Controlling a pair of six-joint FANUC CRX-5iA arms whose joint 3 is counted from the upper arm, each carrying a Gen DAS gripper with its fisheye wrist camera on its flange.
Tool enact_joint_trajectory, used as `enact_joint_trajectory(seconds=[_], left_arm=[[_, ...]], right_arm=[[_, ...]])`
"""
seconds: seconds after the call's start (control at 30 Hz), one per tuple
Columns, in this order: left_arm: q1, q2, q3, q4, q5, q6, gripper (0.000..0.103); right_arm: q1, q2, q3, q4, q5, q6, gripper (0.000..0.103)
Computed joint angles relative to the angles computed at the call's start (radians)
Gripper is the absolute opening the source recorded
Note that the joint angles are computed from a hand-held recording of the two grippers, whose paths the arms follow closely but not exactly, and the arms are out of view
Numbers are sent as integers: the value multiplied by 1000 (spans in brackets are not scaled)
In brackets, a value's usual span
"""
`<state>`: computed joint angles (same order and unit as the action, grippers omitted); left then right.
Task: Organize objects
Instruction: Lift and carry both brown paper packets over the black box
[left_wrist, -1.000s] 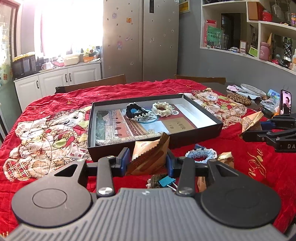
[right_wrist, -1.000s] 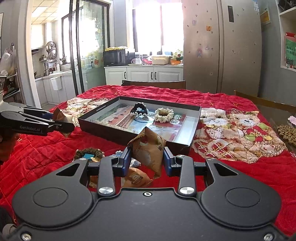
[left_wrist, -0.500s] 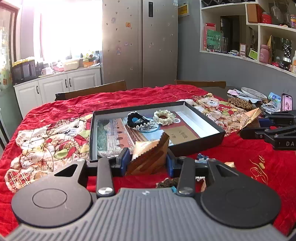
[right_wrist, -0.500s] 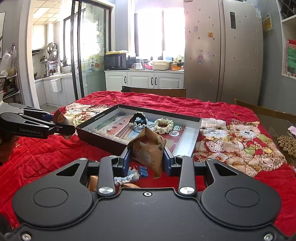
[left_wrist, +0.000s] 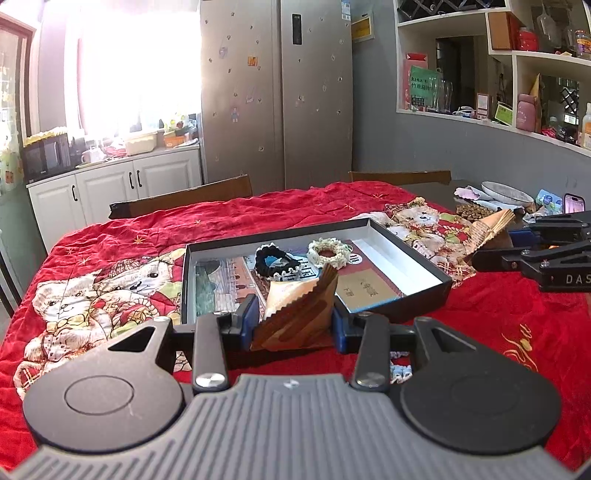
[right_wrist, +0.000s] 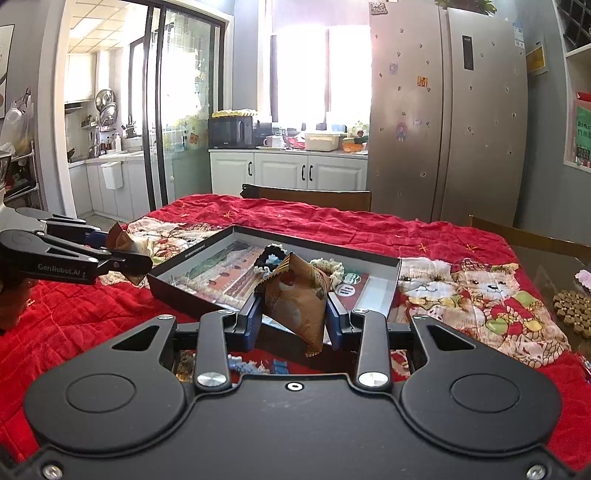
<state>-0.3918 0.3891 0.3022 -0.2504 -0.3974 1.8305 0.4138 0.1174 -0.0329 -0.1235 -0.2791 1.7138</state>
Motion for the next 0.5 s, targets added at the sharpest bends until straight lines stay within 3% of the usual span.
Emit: enact_joint_trajectory(seconds=[0.5], left_arm=[[14, 45, 69, 7, -9, -2, 44]], right_arm=[[-1, 70, 79, 39, -4, -31, 34]])
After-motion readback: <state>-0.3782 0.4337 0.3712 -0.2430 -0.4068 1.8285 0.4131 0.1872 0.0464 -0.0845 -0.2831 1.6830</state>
